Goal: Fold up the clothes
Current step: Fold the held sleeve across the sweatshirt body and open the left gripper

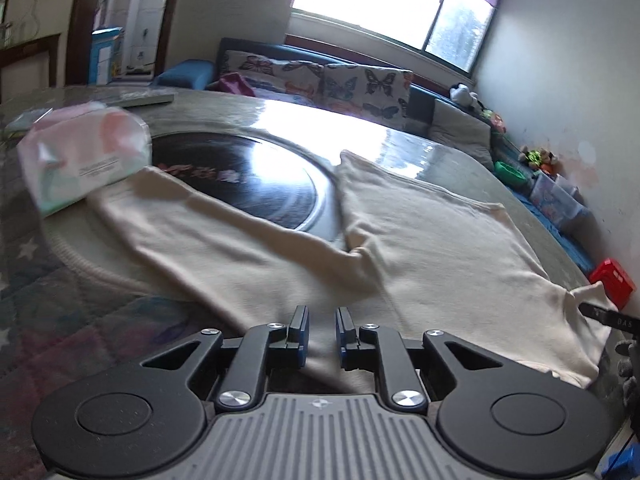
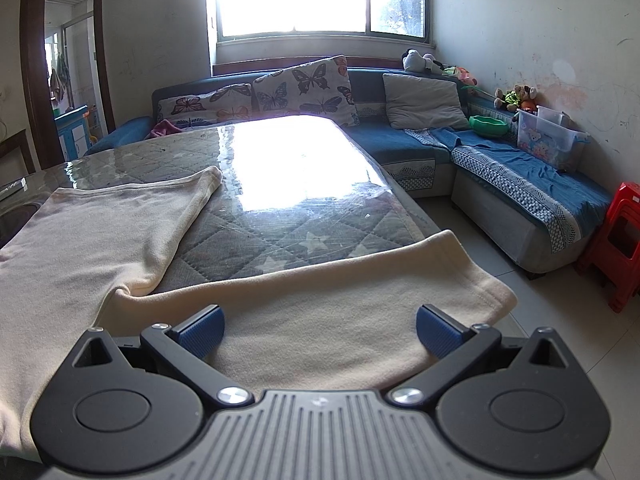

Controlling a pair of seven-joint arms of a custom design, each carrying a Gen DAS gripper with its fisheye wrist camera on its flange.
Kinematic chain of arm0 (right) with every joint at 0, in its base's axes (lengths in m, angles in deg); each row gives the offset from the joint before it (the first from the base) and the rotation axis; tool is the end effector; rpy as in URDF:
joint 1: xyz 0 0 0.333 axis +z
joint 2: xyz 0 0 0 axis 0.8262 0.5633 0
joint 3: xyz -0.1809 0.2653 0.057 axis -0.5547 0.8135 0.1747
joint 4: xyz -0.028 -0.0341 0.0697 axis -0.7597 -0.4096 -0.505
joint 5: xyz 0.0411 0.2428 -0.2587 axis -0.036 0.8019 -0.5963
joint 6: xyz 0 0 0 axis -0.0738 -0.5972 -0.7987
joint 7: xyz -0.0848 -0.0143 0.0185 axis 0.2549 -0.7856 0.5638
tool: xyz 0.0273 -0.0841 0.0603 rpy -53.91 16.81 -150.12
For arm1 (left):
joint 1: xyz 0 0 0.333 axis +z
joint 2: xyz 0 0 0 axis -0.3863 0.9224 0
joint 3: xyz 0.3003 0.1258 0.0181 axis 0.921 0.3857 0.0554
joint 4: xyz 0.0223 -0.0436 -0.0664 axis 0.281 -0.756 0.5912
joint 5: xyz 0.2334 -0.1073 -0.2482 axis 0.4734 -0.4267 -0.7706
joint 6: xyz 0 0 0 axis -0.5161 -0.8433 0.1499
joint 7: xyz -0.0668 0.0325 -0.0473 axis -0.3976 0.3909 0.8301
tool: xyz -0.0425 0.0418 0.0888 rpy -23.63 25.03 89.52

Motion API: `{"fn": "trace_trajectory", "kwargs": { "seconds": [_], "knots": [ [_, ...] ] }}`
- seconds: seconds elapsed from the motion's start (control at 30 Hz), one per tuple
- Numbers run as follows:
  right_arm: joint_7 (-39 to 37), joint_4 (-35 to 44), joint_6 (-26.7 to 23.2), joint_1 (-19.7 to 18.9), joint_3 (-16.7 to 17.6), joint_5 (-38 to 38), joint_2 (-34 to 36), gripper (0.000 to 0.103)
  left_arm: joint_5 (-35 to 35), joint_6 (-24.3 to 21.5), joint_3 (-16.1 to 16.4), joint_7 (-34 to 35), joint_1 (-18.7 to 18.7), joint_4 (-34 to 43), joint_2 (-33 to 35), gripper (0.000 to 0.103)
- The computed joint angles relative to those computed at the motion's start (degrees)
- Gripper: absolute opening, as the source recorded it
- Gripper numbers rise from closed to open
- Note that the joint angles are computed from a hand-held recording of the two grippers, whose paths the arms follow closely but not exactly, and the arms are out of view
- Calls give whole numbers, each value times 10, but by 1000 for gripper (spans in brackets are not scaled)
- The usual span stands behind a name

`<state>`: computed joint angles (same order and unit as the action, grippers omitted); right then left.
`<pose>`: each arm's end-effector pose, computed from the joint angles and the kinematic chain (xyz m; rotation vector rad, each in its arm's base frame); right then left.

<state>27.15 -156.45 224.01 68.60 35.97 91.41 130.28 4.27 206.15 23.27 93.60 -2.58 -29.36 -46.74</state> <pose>0.6426 0.0965 0.2100 -1.5225 1.8281 -0.8869 0.6358 0.0014 0.2864 -1.8287 1.7705 -1.1216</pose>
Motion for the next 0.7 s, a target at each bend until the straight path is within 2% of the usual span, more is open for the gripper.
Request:
{"fn": "trace_trajectory", "kwargs": {
  "seconds": [0.03,0.07,0.1,0.13,0.17,0.27,0.4,0.47,0.5,0.57,0.63,0.67,0.7],
  "knots": [
    [1,0,0,0,0,-1,0,103,12,-2,-4,-16,6,4,0,30],
    [1,0,0,-1,1,-1,0,103,-16,7,11,1,-7,-3,-6,40],
    [1,1,0,0,0,-1,0,103,-42,24,45,8,-35,-9,-13,43],
    [2,1,0,0,0,-1,1,103,-58,34,62,16,-50,-8,-14,43],
    [2,1,0,-1,0,-1,0,103,-60,33,63,16,-50,0,-11,43],
    [4,0,1,-3,2,-3,0,103,-57,14,51,10,-40,30,5,43],
    [11,-4,5,-9,8,-13,-1,103,-40,-37,-5,8,6,55,27,51],
    [18,-7,7,-14,12,-20,-2,103,-55,-27,3,18,3,50,27,58],
    [18,-7,7,-13,11,-20,-2,103,-62,-25,9,22,-2,46,23,61],
    [13,-3,2,-5,3,-12,-1,103,-88,-2,56,37,-40,39,13,77],
    [6,2,-4,4,-6,0,1,103,-116,21,100,55,-77,33,5,80],
    [2,5,-6,8,-9,5,1,103,-125,30,111,66,-87,38,8,86],
    [1,5,-6,8,-9,6,2,103,-136,32,118,71,-95,46,12,86]
  ]
}}
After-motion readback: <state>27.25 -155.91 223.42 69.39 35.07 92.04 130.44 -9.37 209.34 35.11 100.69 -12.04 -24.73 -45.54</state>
